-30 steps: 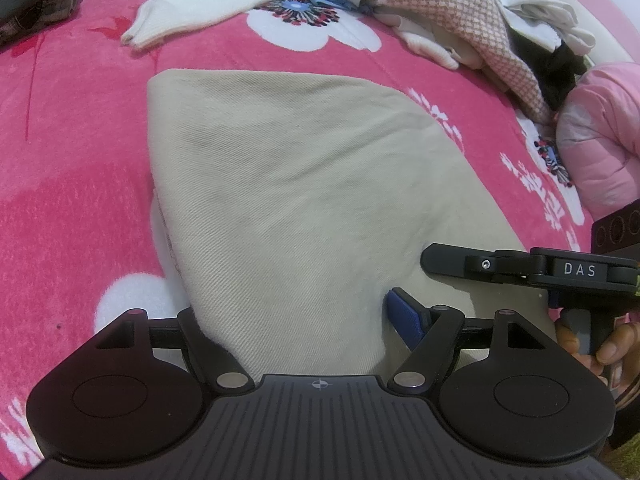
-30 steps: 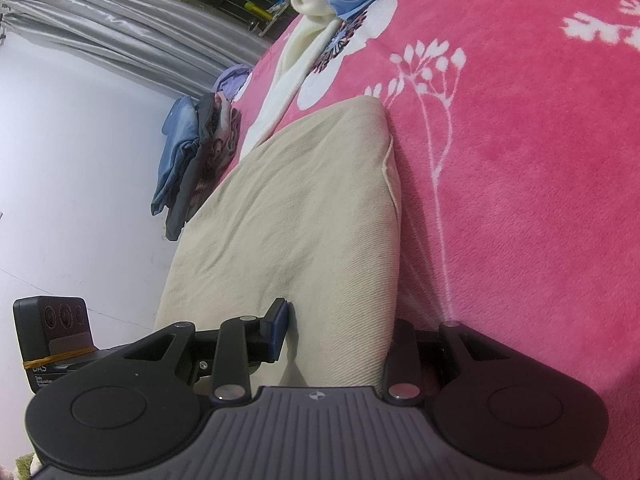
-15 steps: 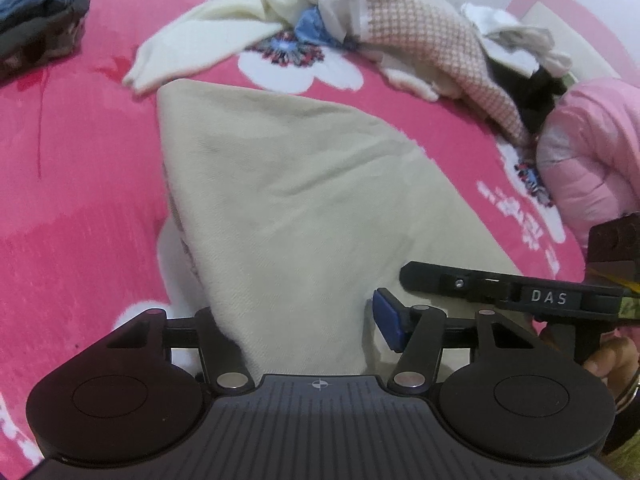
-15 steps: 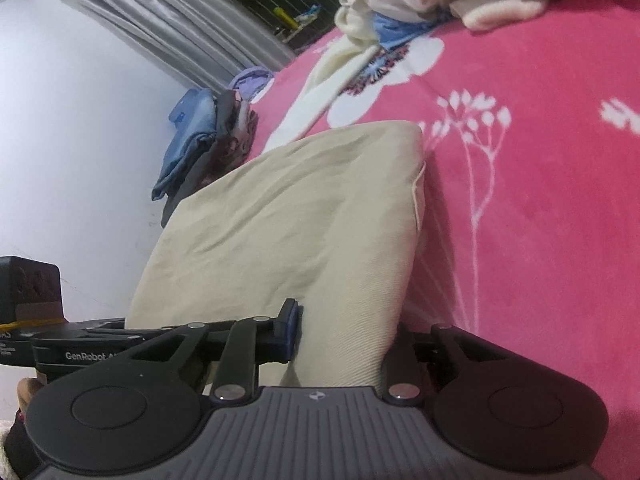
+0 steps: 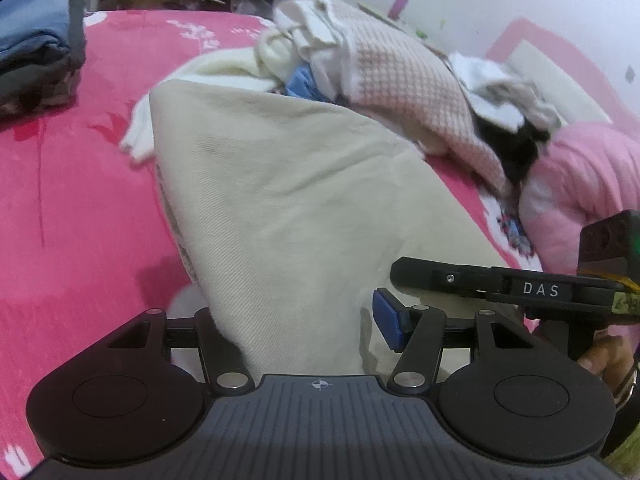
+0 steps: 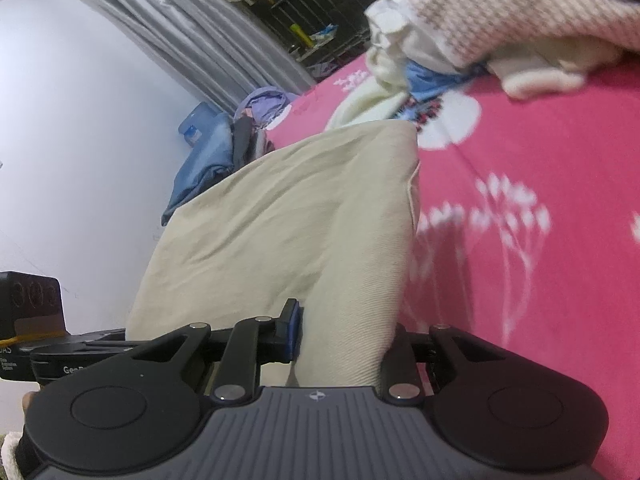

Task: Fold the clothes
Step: 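Close both grippers on the beige trousers bundle and lift it up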

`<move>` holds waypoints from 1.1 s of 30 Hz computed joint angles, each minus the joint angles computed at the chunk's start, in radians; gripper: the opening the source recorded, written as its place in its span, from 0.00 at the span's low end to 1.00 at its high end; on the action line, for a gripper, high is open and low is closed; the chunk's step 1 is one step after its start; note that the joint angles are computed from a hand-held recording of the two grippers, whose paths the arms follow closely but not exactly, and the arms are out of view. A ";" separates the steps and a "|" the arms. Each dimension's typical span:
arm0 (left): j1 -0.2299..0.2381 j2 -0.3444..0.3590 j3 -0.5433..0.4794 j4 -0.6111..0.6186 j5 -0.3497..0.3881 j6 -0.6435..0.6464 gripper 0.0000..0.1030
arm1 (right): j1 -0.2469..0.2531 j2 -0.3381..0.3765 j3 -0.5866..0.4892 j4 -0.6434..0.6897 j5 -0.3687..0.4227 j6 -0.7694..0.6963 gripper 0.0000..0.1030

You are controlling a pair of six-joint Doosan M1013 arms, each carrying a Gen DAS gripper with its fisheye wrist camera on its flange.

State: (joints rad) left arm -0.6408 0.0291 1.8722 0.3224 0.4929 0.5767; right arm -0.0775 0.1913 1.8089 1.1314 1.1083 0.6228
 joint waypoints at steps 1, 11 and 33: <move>0.008 -0.001 -0.001 0.001 -0.006 -0.006 0.56 | 0.010 0.005 -0.014 -0.004 -0.004 -0.004 0.25; 0.107 -0.051 -0.006 0.209 -0.025 -0.142 0.56 | 0.139 0.085 -0.203 0.027 -0.003 -0.015 0.25; 0.490 -0.044 -0.147 0.365 0.026 -0.090 0.56 | 0.470 0.528 -0.925 0.168 -0.020 0.314 0.23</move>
